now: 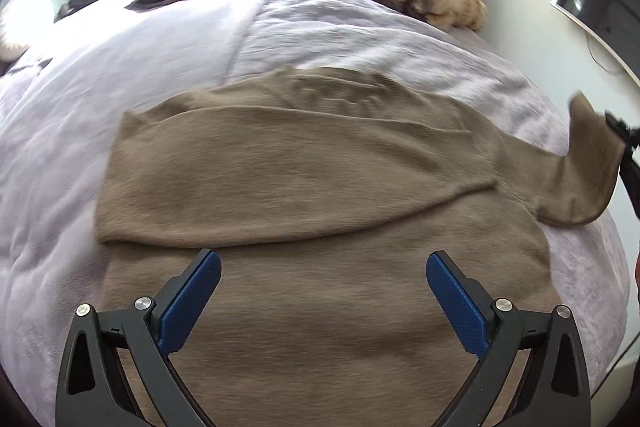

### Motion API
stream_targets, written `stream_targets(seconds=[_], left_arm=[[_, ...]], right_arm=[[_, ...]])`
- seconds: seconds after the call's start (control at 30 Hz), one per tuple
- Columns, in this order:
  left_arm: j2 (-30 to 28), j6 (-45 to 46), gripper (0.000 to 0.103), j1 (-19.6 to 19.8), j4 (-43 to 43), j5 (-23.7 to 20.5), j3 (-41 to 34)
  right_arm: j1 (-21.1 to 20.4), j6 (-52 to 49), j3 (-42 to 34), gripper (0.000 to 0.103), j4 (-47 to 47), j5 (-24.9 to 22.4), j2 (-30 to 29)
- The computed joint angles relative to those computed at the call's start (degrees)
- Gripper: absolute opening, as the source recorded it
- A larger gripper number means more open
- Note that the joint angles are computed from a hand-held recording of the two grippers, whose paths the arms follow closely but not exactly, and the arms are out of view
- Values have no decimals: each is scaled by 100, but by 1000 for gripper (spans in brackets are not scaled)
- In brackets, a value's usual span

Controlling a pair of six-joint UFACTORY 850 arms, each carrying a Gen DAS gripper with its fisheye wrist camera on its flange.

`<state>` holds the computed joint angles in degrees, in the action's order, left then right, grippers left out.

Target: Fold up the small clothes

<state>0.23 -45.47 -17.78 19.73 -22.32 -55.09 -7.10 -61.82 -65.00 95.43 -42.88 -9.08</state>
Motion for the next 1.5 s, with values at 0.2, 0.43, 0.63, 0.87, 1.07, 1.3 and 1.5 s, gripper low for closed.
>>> stream_targets(seconds=[0.2, 0.43, 0.63, 0.87, 1.07, 1.3, 1.5], left_arm=[[304, -124, 103, 431, 89, 198, 376], [459, 522, 103, 977, -617, 469, 608], [590, 1707, 103, 1369, -1742, 806, 814], [842, 2482, 103, 1682, -2461, 936, 1052], [889, 3273, 103, 1958, -3242, 872, 1120], [644, 5422, 103, 1934, -5328, 607, 902], [-10, 7011, 103, 1969, -7151, -193, 440]], right_arm=[[1665, 404, -963, 6, -1871, 507, -620], [2499, 2762, -1777, 11, -3963, 528, -1755], [2255, 2588, -868, 51, -2760, 1144, -1226], [2511, 2351, -1282, 9, -2794, 1427, -1354], [3372, 2392, -1916, 12, -4806, 1163, -1668], [3397, 2769, -1525, 50, -5057, 952, -1393], [2455, 2404, -629, 51, -3878, 638, -790]])
